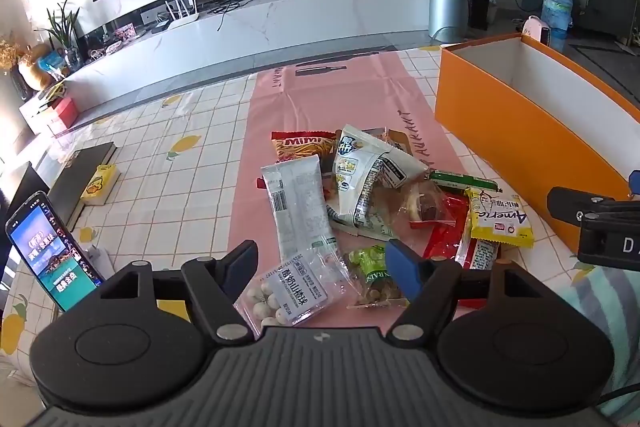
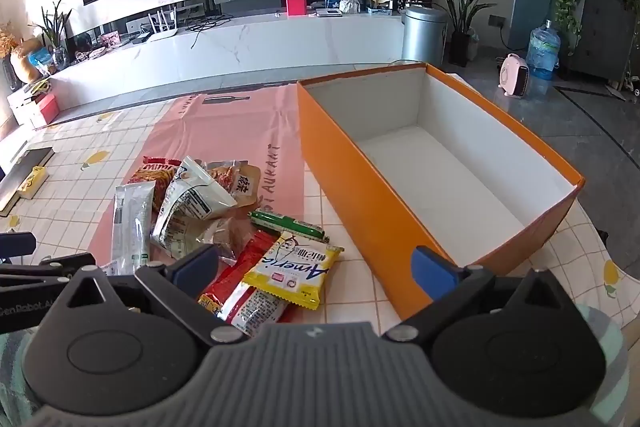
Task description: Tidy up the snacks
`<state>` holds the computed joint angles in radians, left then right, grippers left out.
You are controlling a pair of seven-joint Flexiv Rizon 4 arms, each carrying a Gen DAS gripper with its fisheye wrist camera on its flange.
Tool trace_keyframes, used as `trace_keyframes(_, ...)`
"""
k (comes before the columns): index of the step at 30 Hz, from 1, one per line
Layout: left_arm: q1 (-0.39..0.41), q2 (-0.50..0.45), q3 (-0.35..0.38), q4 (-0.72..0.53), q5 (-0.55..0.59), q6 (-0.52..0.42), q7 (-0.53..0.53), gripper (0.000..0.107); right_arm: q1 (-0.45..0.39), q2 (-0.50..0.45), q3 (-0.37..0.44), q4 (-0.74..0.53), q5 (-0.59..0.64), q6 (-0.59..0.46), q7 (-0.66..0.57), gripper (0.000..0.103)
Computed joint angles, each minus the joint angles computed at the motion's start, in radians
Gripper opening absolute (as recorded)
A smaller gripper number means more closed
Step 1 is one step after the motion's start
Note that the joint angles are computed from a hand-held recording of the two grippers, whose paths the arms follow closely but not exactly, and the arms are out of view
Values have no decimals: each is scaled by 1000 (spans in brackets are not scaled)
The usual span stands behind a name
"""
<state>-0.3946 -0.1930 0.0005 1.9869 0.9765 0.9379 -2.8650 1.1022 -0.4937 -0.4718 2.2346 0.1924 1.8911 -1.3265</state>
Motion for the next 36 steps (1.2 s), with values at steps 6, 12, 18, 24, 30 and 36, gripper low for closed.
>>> trace_keyframes(6,5,0,3,7,4,34,-20,84,20,-8,-13,3,23,21,-15,99)
trace_keyframes(12,7,1,7,14,-3,46,-19,82,32,-20,-19,0,35,21,-18,99)
trace_keyframes(18,12,3,8,19,-11,51,-12,82,45,-29,-30,-4,44,23,-25,99)
trace_keyframes(24,15,2,7,15,-25,55,2,82,51,-26,-39,-1,61,30,-30,99)
trace_keyframes(30,12,4,6,13,-35,46,11,82,23,-14,-11,5,57,29,-24,99)
trace_keyframes(36,11,3,7,13,-45,42,10,82,11,-7,4,7,53,21,-18,99)
